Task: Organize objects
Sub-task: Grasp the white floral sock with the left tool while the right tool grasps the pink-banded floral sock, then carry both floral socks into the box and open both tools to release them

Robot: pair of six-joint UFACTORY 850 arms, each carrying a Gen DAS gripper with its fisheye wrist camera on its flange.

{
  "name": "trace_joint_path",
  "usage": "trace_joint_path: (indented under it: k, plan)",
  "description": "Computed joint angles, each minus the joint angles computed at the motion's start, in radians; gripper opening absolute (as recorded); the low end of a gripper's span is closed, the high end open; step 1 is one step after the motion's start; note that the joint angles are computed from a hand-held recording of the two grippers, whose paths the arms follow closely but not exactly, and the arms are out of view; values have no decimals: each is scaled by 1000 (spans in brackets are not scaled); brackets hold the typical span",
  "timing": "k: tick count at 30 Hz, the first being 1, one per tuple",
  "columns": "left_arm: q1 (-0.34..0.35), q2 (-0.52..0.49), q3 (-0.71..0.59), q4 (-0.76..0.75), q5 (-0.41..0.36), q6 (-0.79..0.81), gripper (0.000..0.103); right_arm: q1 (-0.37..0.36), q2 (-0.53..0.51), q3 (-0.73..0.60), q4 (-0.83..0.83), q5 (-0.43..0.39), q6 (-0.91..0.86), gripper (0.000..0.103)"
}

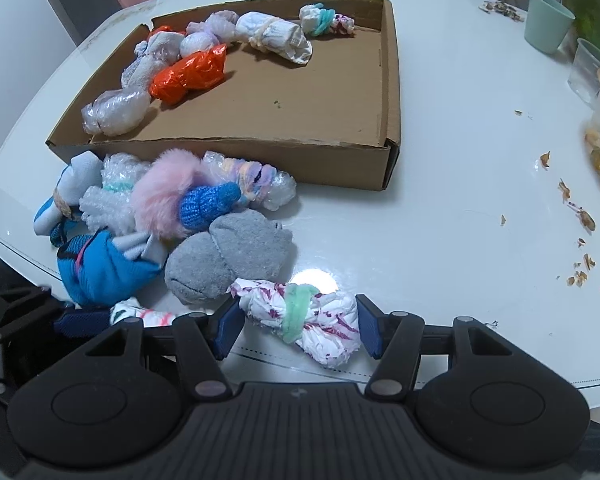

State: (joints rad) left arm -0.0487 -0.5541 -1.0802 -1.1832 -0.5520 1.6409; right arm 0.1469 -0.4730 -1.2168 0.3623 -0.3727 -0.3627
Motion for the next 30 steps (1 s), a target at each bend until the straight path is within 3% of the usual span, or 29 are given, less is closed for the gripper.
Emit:
trace_joint_path:
  k: [4,7,21,30]
  plan:
    - [-18,13,52,-207,57,278,81,-10,7,12,20,11,-1,55]
    - [-19,18,75,-326,71,424,72,-16,12,17,36,14,-7,55]
    - [-12,27,74,-306,37,398,70,-26,55,39,84,28,-60,55]
    - [11,34,73,-251,-26,335,70,-43,80,34,183,48,-144,56]
